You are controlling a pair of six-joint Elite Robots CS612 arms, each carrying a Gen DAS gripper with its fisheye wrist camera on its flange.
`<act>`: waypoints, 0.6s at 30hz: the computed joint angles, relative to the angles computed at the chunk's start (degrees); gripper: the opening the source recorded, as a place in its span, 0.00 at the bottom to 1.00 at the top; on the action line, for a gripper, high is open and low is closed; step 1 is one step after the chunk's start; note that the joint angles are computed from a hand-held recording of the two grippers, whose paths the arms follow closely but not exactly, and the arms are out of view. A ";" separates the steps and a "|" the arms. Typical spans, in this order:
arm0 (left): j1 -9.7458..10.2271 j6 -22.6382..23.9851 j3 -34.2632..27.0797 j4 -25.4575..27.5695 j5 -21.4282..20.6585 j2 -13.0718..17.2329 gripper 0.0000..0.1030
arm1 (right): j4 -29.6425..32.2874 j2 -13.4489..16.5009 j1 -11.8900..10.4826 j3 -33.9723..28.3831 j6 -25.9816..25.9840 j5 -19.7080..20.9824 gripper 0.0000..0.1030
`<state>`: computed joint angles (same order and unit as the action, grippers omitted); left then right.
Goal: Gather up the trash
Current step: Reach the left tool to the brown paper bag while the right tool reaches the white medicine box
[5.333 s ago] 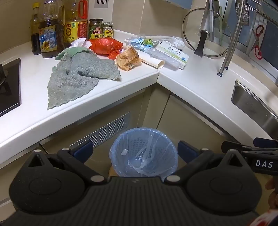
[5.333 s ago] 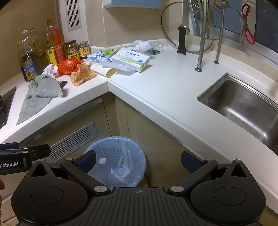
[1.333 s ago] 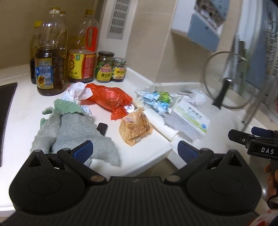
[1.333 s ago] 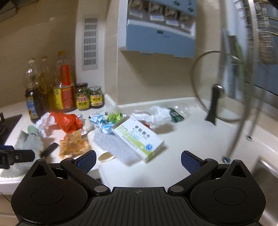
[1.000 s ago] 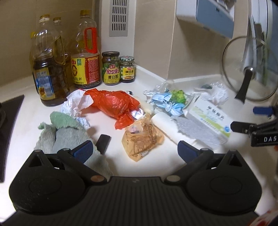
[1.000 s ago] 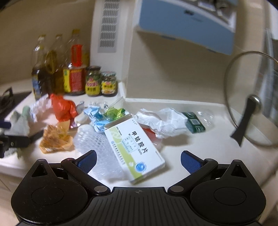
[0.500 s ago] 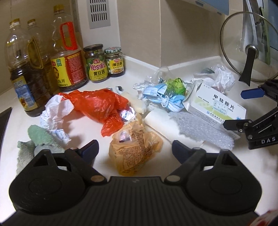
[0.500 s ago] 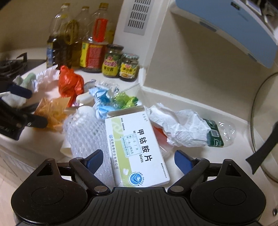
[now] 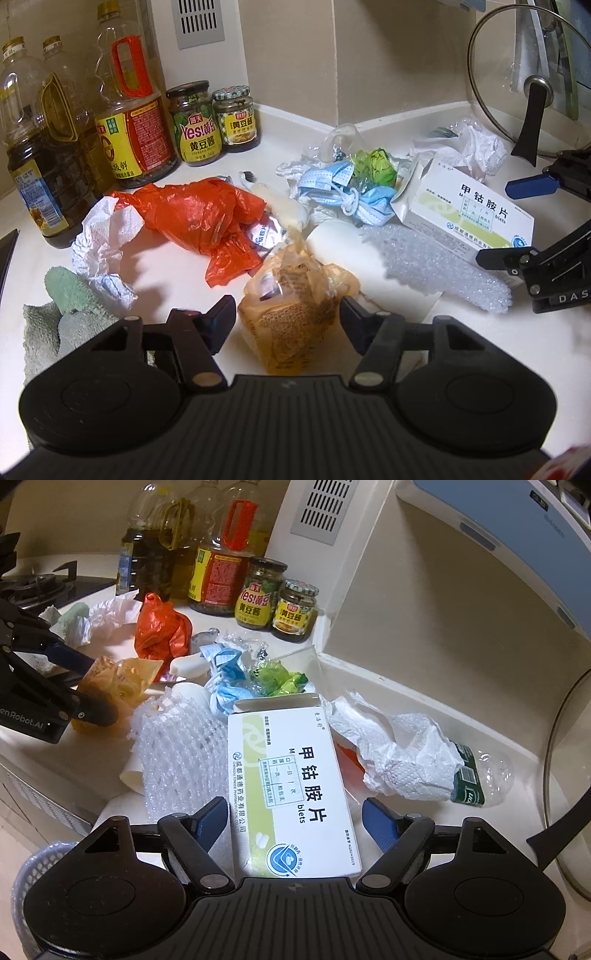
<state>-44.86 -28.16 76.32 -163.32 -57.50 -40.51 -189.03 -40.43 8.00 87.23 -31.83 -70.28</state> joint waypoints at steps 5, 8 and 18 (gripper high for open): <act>0.07 -0.81 -0.04 0.25 0.06 0.13 0.53 | 0.82 0.52 0.12 -0.83 -0.62 0.23 0.77; 0.10 -2.01 0.11 0.60 0.27 -0.02 0.50 | 1.38 0.63 0.22 -1.07 -0.45 0.34 0.71; -0.30 -4.60 1.85 -2.05 1.76 -1.38 0.44 | -1.70 0.21 -0.07 -0.09 3.17 1.76 0.70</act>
<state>-45.16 -32.75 78.17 -165.37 -55.74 -41.89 -190.73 -40.22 7.93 87.14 -28.66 -68.52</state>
